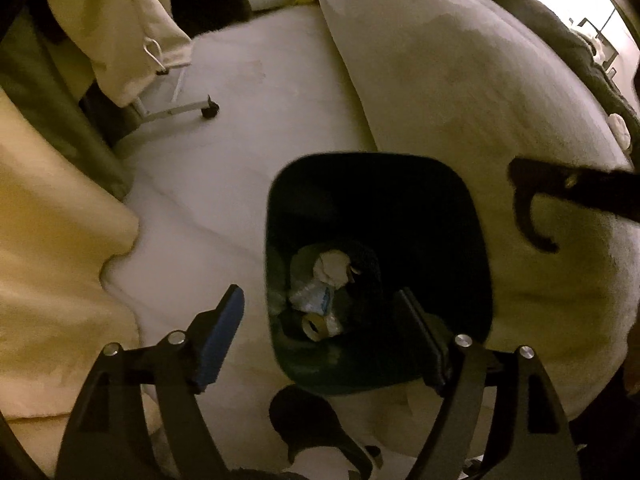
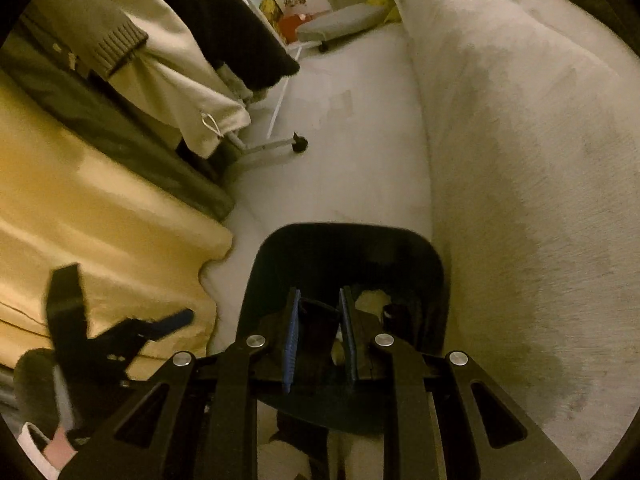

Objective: Collect trash
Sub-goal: 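Move both tools back over the bed toward the white sock and cardboard tube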

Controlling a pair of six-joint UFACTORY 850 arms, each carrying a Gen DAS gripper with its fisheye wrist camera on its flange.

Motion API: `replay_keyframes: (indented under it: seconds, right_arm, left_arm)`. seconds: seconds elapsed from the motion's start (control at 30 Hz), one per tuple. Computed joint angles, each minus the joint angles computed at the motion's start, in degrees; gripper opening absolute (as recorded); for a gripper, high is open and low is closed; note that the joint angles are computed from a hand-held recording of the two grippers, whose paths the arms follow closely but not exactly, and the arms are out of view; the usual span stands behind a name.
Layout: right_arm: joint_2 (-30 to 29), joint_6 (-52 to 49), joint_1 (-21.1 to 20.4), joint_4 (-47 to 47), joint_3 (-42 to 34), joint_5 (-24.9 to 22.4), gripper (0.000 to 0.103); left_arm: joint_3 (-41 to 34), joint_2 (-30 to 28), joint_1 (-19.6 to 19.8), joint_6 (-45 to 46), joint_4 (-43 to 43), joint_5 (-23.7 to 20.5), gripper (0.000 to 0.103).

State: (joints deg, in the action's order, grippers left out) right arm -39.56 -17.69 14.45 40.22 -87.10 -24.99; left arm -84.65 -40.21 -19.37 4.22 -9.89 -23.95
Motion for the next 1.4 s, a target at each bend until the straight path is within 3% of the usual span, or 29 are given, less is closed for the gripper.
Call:
replay_keyframes:
  seconds: [0.63,0.83,1.03,1.1,1.17,1.27,1.4]
  right_arm:
    - [-8.1,10.3,1.8,-11.2,-7.1,-6.7,0.02]
    - [-9.0,11.0,2.3,-12.9,-8.0,-8.4,0.02]
    - [-9.1,11.7,2.5,-14.3,-8.2,-9.1,0.021]
    - [-9.4,11.8,2.6,-14.5,-8.8,-9.3,0.026]
    - [-9.4,11.4,2.7,-14.3,-8.8,-9.0,0.053]
    - [-9.3,9.4,2.8,-12.7,-8.6,-8.2,0.057]
    - [-7.6,5.4,2.7,-8.7,-6.7,-5.6,0.066]
  left_arm:
    - [5.8,6.9,1.7,10.8,-11.4,11.0,0.08]
    - [7.3,9.0,1.7,21.8,-22.9,14.6,0.079]
    - [8.4,10.9,1.6,42.3,-43.0,17.4,0.079]
    - [8.9,11.6,1.5,48.5,-49.1,17.9,0.079]
    - [9.2,12.2,1.5,55.7,-56.4,18.2,0.079]
    - [9.3,12.8,1.4,61.2,-62.1,18.5,0.079]
    - [9.5,13.7,0.9,75.6,-76.2,19.0,0.079]
